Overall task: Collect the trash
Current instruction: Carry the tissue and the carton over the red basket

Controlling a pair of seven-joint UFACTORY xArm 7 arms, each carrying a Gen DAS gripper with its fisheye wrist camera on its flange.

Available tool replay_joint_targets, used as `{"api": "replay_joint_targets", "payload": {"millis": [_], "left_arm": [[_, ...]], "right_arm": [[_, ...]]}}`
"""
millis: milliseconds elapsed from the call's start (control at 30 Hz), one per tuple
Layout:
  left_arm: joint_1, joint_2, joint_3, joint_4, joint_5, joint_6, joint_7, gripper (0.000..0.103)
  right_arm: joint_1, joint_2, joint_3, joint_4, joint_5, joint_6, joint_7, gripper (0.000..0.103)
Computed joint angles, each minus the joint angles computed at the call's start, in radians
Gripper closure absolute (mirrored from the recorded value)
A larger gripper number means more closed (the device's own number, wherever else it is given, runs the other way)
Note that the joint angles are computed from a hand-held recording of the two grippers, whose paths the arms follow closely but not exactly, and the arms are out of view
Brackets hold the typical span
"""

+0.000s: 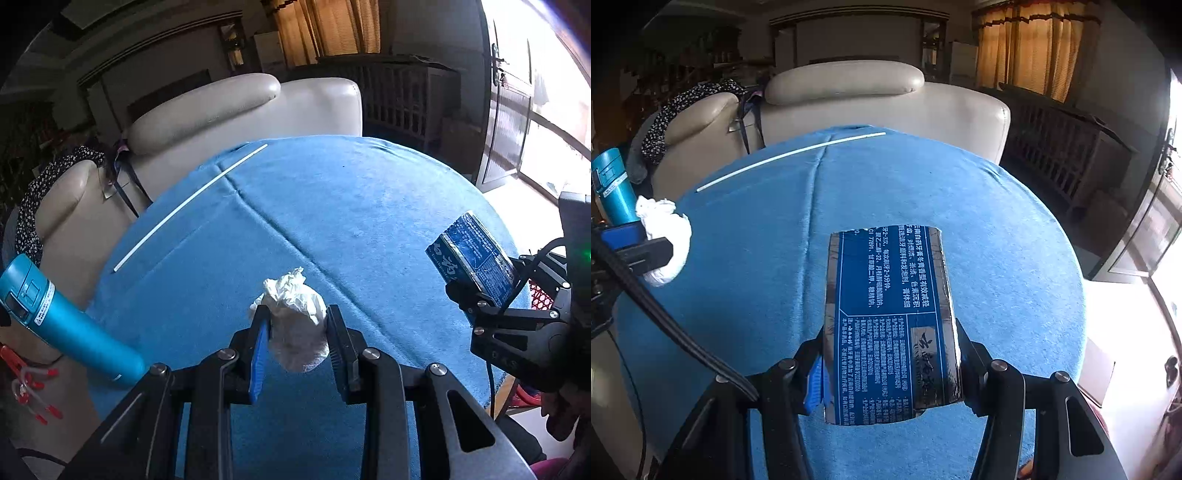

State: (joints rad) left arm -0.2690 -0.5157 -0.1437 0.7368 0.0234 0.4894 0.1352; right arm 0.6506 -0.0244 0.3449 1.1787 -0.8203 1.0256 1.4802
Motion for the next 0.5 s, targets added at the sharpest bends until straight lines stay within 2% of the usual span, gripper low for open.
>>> {"api": "replay_joint_targets", "payload": {"millis": [500], "left_arm": [[-0.048,0.019,-0.045,0.017,0.018,-0.009,-0.015,0.071]], "right_arm": [[-0.051,-0.129,0.037,-0.144,0.071,0.012,0.039,0.043]]}}
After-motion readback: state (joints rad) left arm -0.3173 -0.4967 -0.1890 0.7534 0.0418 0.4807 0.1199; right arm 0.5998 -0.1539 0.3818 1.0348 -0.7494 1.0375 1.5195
